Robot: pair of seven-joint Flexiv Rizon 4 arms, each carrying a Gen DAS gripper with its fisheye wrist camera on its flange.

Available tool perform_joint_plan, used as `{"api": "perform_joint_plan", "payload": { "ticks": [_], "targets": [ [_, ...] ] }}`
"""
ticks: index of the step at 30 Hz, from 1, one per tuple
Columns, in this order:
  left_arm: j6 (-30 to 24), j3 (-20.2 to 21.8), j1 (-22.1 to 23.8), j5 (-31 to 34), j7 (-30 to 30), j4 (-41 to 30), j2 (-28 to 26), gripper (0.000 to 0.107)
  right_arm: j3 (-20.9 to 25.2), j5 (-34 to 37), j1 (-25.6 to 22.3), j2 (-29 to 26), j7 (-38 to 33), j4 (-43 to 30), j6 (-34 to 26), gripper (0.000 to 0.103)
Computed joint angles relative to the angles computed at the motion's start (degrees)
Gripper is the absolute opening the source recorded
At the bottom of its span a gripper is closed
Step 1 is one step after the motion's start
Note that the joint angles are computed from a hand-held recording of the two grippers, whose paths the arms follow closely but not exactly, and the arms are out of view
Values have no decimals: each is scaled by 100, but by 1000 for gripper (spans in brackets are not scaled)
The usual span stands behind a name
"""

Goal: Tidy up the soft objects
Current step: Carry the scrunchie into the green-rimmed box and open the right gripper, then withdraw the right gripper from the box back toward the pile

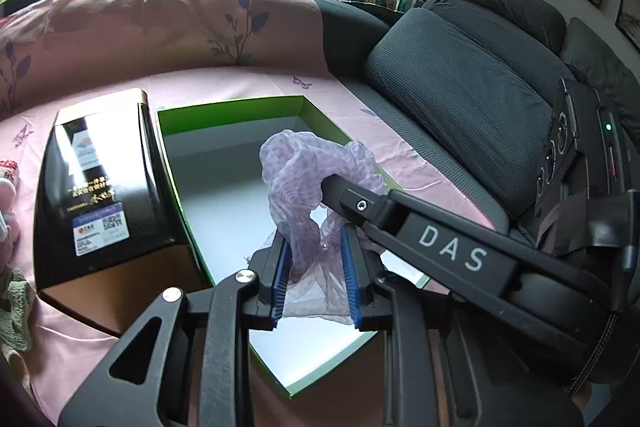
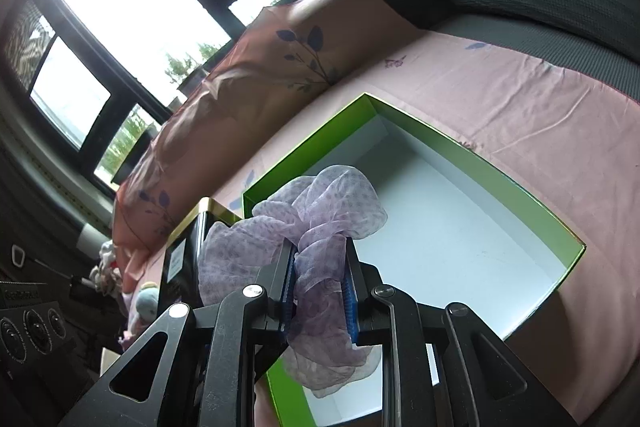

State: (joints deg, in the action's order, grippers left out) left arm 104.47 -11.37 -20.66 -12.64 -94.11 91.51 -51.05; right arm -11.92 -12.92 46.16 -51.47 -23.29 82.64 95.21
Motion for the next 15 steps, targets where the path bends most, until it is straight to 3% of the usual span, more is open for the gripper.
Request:
{"api": "perform_joint_plan", "payload": {
  "ticks": [1, 3, 6, 8, 11, 13, 15],
  "targets": [
    [10, -74, 55, 52, -3, -20, -21, 22, -91, 29, 60, 18, 45, 38, -24, 25],
    [-28, 206, -174, -109, -49, -53, 4, 24, -195, 54, 122, 47, 120, 98, -67, 34],
    [-117, 154, -137, -158, -102, -32, 42, 26, -191, 34, 112, 77, 175, 123, -121, 58],
    [-167, 77, -67, -155, -139, 33, 94, 36, -421, 17, 271, 108, 267, 196, -115, 79],
    [11, 135, -88, -158, -253, 222, 198, 57, -1392, 161, 954, 95, 522, 474, 172, 84],
    [224, 117, -50, -98, -305, 387, 281, 63, -1746, 317, 1225, 68, 496, 584, 406, 93],
    [411, 87, 1, -38, -360, 591, 406, 67, -1944, 518, 1403, 43, 368, 643, 613, 95]
  ]
}}
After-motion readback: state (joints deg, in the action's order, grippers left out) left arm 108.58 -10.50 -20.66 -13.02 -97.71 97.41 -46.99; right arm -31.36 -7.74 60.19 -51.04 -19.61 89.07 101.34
